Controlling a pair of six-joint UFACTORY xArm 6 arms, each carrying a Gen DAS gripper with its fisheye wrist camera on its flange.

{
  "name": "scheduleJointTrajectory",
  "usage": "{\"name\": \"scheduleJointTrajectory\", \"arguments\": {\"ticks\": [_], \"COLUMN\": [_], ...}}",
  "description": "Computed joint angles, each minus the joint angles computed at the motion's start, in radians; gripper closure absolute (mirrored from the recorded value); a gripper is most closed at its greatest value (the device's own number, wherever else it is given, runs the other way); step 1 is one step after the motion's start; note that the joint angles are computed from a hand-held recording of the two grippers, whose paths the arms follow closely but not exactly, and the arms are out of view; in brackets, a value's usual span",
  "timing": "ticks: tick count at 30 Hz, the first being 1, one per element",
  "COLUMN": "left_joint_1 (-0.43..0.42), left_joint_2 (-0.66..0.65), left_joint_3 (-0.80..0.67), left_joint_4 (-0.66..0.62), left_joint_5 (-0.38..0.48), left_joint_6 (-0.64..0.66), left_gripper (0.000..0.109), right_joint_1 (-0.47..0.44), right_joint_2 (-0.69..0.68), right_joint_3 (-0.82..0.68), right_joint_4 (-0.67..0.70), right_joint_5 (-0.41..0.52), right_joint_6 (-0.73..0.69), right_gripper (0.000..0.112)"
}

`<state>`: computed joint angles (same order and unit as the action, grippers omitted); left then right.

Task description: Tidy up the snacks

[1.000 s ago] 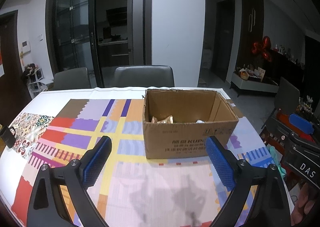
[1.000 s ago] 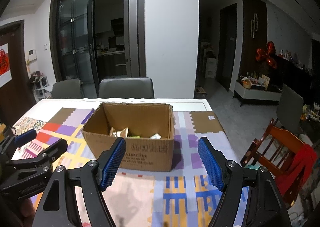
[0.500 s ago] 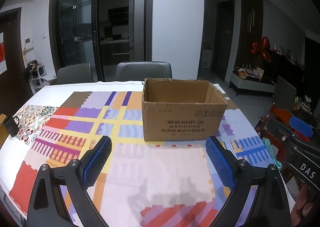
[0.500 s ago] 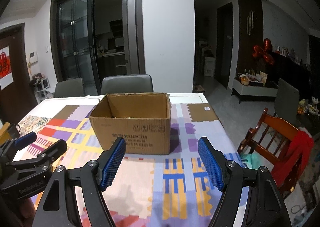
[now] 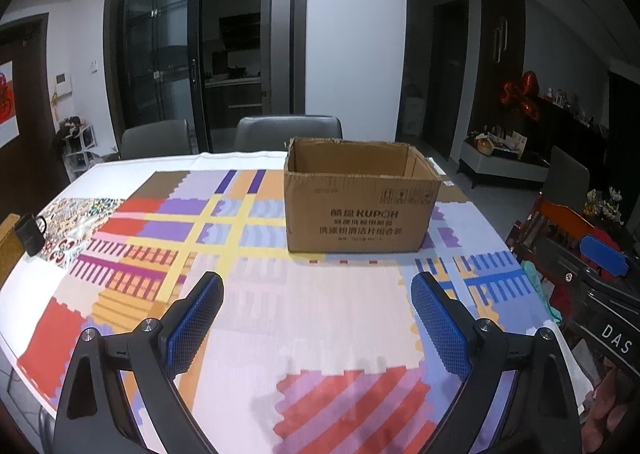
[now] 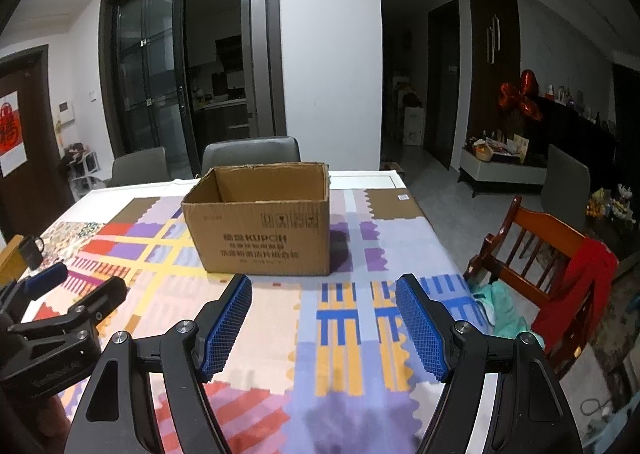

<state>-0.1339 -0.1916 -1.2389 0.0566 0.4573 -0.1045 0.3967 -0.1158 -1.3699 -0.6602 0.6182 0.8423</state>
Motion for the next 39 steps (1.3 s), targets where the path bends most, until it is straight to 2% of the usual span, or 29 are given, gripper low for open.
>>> {"name": "scheduleJointTrajectory", "arguments": {"ticks": [13, 39], "left_joint_1": [0.008, 0.015], "left_joint_2": [-0.105, -0.131], "left_joint_3": [0.123, 0.147], "left_joint_4": [0.021, -0.002], "left_joint_5": [-0.015, -0.013], "left_joint_6": [-0.015, 0.0], "left_gripper": [0.012, 0.013], "right_joint_1": [0.044, 0.044], "right_joint_2": [-0.082, -0.102], "right_joint_3": [0.112, 0.125], "right_joint_4": [-0.013, -0.032], "right_joint_5": [0.008, 0.021], "right_joint_6": [0.034, 0.046], "right_gripper": [0.037, 0.037]}}
